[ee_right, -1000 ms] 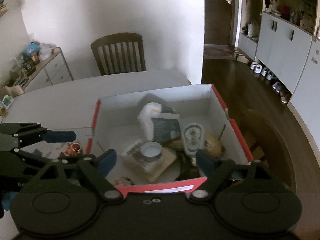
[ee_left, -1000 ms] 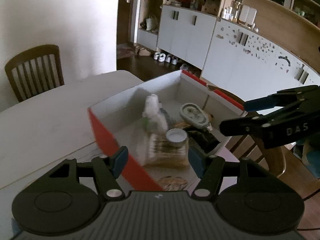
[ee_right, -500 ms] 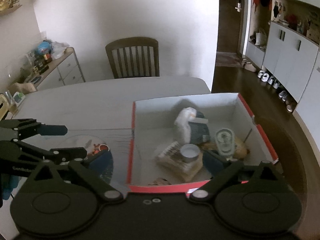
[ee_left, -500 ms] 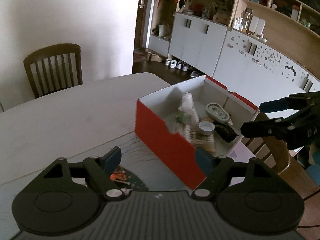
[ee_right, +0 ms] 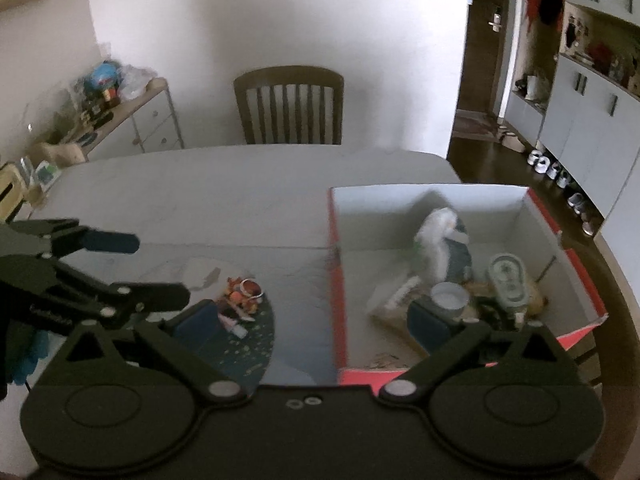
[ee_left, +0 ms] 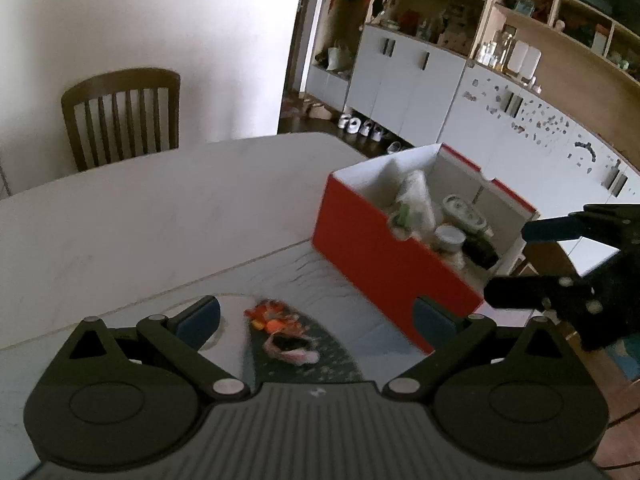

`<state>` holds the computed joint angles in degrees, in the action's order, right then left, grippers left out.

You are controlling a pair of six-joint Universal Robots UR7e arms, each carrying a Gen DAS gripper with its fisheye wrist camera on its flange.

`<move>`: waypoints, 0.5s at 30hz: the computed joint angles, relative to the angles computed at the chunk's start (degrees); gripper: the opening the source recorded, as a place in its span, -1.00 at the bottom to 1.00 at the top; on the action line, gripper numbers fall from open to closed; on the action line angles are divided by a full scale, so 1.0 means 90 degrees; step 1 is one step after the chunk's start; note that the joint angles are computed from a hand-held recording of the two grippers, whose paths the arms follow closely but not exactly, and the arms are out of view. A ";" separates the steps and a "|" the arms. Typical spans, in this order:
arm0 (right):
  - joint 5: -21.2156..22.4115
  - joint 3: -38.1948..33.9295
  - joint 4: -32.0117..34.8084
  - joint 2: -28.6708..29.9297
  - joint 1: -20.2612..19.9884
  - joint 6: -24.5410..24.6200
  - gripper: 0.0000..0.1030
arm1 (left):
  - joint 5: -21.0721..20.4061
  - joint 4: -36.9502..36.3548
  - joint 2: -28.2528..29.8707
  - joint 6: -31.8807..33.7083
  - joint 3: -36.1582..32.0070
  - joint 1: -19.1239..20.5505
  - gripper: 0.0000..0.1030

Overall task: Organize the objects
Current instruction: 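Withdraw both tools from the box back toward the table items, then grasp the orange keychain toy with the right tool while the left tool grasps the pink-and-white tube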

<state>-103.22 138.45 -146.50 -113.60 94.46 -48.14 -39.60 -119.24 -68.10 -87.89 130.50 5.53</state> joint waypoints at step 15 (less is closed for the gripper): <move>-0.0673 0.0647 -0.1168 0.0950 0.0435 0.0278 0.96 | -0.0372 -0.0833 -0.0140 0.0553 0.0995 0.0300 1.00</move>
<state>-109.28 144.27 -157.02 -105.05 98.38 -45.65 -42.95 -126.74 -69.37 -82.91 139.46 8.24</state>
